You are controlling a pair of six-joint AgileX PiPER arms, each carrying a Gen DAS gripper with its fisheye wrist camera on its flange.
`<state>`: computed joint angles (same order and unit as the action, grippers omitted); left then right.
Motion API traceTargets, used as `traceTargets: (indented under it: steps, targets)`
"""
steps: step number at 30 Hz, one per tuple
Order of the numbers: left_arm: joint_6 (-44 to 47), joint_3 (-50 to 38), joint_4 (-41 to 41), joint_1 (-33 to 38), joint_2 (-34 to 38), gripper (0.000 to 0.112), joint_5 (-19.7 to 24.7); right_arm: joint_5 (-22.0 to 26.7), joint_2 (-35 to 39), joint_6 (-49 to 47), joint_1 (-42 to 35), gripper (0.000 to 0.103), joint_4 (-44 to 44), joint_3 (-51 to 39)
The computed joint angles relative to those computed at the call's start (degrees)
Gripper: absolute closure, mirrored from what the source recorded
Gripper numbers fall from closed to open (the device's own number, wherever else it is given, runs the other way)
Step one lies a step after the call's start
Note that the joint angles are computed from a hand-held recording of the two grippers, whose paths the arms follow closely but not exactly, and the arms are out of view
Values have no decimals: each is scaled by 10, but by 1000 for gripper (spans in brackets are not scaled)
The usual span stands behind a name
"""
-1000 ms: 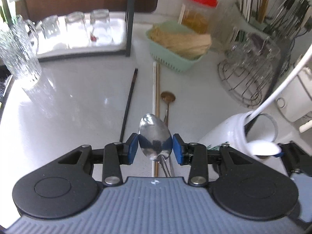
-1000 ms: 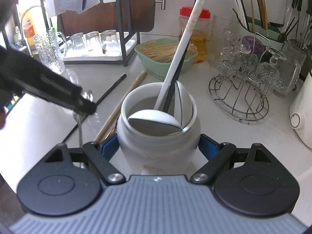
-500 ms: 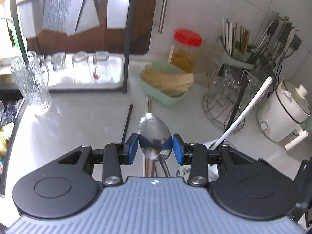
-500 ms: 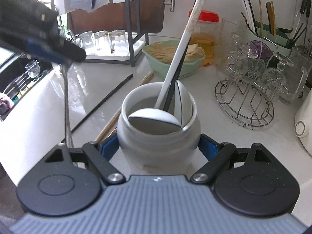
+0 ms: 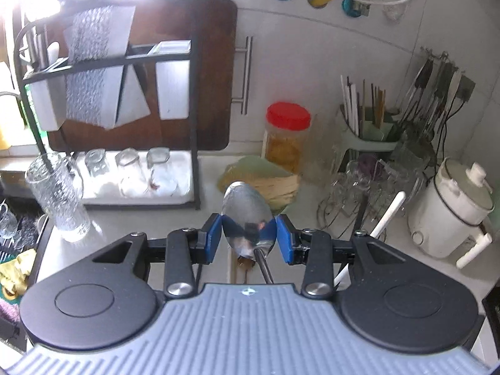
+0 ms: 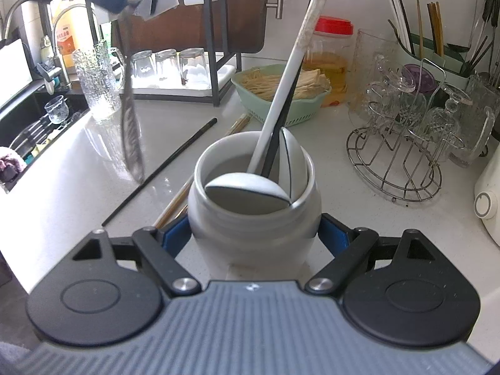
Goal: Organize utensils
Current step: 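Lift the silver spoon with the left tool toward the mug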
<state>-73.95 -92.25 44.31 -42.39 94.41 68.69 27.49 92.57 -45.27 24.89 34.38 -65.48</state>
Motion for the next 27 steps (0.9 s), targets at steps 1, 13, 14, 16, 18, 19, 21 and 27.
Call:
traceTargets:
  steps: [1, 13, 14, 16, 18, 19, 21, 27]
  targets:
    - [2, -9, 2, 1, 6, 68, -1, -1, 0, -1, 0, 14, 1, 1]
    - [-42, -41, 47, -16, 53, 68, -14, -11, -4, -20, -1, 14, 22, 11]
    - [-42, -37, 42, -15, 53, 68, -20, -12, -4, -21, -1, 14, 22, 12]
    - [-36, -36, 35, -15, 57, 68, -24, -13, -5, -24, -1, 14, 25, 13]
    - [-31, -32, 28, -17, 56, 68, -29, -13, -5, -25, -1, 14, 26, 14]
    - [-25, -32, 22, -17, 56, 68, -32, -14, -5, -24, -1, 14, 26, 14]
    - [-12, -32, 12, -19, 54, 68, -31, -14, -5, -25, -1, 14, 26, 15]
    - [43, -55, -31, -29, 50, 68, -5, -18, -5, -31, -1, 14, 34, 17]
